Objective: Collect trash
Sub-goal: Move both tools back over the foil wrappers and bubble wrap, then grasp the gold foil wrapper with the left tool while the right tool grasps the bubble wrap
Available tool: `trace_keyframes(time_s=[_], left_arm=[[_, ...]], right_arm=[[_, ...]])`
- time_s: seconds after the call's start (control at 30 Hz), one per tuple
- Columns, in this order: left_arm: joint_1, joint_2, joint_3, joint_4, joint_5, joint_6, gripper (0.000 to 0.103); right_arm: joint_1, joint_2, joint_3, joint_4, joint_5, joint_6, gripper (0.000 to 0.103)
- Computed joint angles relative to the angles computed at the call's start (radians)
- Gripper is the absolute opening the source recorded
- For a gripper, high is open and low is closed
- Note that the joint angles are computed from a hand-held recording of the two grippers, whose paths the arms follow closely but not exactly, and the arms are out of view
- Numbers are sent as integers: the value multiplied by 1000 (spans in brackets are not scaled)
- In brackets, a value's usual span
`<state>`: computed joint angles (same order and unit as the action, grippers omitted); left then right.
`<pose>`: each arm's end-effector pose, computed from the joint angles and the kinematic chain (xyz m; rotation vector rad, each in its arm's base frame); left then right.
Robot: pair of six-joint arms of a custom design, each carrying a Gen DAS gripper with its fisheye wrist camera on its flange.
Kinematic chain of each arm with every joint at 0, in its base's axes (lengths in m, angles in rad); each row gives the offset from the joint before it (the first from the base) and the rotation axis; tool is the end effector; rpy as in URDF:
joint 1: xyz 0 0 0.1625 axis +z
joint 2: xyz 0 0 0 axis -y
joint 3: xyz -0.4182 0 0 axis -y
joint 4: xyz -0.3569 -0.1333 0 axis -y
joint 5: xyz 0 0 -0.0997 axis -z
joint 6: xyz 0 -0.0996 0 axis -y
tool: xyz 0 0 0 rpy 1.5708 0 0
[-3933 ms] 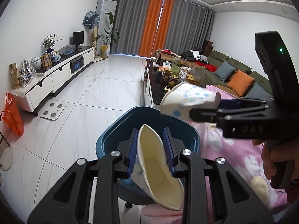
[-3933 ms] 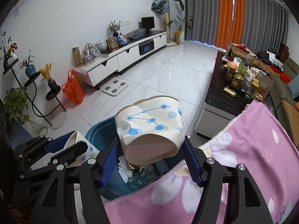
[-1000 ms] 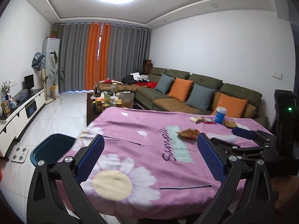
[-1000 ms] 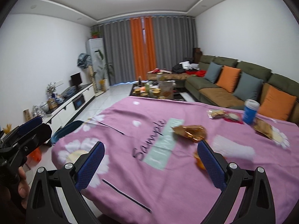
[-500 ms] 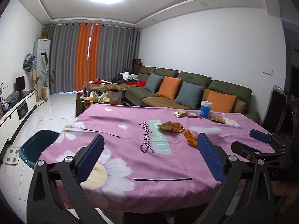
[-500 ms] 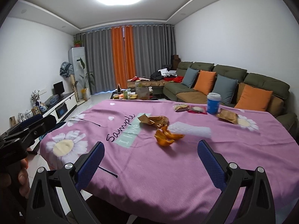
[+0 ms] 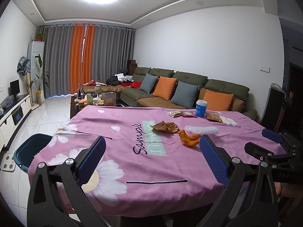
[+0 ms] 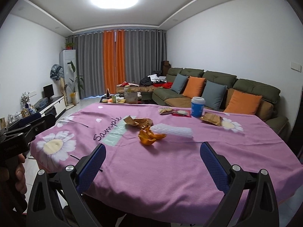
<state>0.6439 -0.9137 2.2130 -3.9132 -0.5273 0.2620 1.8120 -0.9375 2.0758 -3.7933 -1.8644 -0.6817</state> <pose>-0.2239 -0.4424 0.2107 0.5809 2.0556 -1.4822 0.2276 -0.4877 0.2191 0.8505 -2.1757 1.2924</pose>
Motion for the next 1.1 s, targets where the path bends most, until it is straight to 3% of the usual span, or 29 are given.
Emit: trace_keyframes(time_s=[0.47,0.67,0.9,1.1], left_arm=[[80,20,-90,134,-57,-24,97],[123,52,-170,173,-88,17,97],[190,100,-314,266,-147,28,97],[242,144,-434,367,-198,18,97]], right_arm=[[-18,31,-88,67,-49,1,96],[-30,62,-161,111,-88,-20,96],[-40,117,-292,217,-160,-55,96],[-52,164,-417,349,-215,-93,89]])
